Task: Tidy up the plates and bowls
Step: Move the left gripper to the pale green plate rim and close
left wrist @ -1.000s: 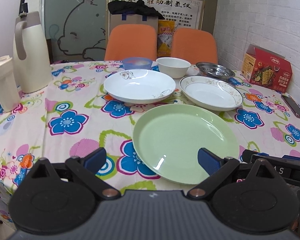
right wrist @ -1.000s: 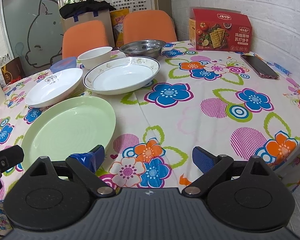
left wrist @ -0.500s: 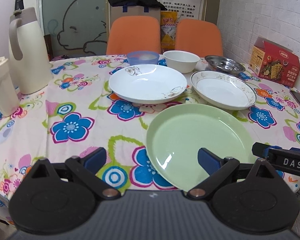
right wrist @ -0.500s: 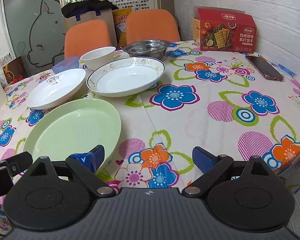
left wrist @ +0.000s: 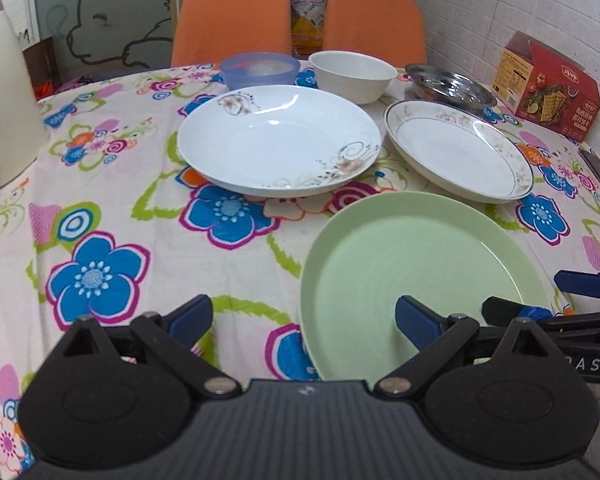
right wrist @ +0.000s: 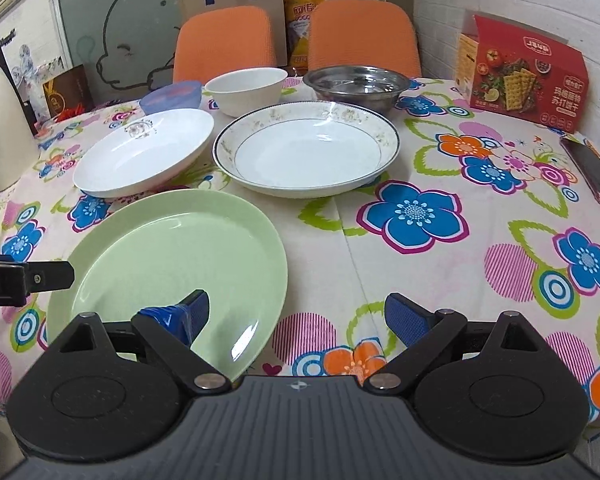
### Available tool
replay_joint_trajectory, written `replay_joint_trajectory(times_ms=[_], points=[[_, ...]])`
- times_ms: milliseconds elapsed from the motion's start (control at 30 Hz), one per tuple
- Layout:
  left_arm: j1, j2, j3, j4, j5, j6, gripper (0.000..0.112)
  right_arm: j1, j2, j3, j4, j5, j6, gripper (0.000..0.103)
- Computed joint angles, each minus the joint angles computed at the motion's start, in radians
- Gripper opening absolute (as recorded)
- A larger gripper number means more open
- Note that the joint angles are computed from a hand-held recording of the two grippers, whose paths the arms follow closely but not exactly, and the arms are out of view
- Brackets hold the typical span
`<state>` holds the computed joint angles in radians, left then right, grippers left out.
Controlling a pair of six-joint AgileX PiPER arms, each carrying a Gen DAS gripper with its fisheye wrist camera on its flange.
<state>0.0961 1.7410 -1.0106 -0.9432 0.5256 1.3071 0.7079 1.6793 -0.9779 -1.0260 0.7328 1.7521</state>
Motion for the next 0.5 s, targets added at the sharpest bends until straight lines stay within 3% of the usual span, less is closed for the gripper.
replay_joint_trajectory(times_ms=[100,267,433,500], points=[[-0.013,0.019,-0.001,-0.013,-0.029,0.013,0.097,-0.027,0.03,-0.025,0.037,-0.047,-0.079,0.082],[-0.008,0.032,-0.006,-0.015,-0.012,0.054,0.096,-0.026,0.03,-0.015,0.002,-0.086,-0.08,0.083],[0.005,0.037,-0.01,-0.034,0.016,0.104,0.096,0.037,0.025,0.115,-0.338,-0.075,0.266,0.084],[0.011,0.037,-0.005,-0.053,0.03,0.142,0.096,0.039,0.031,0.117,-0.363,-0.069,0.288,0.084]])
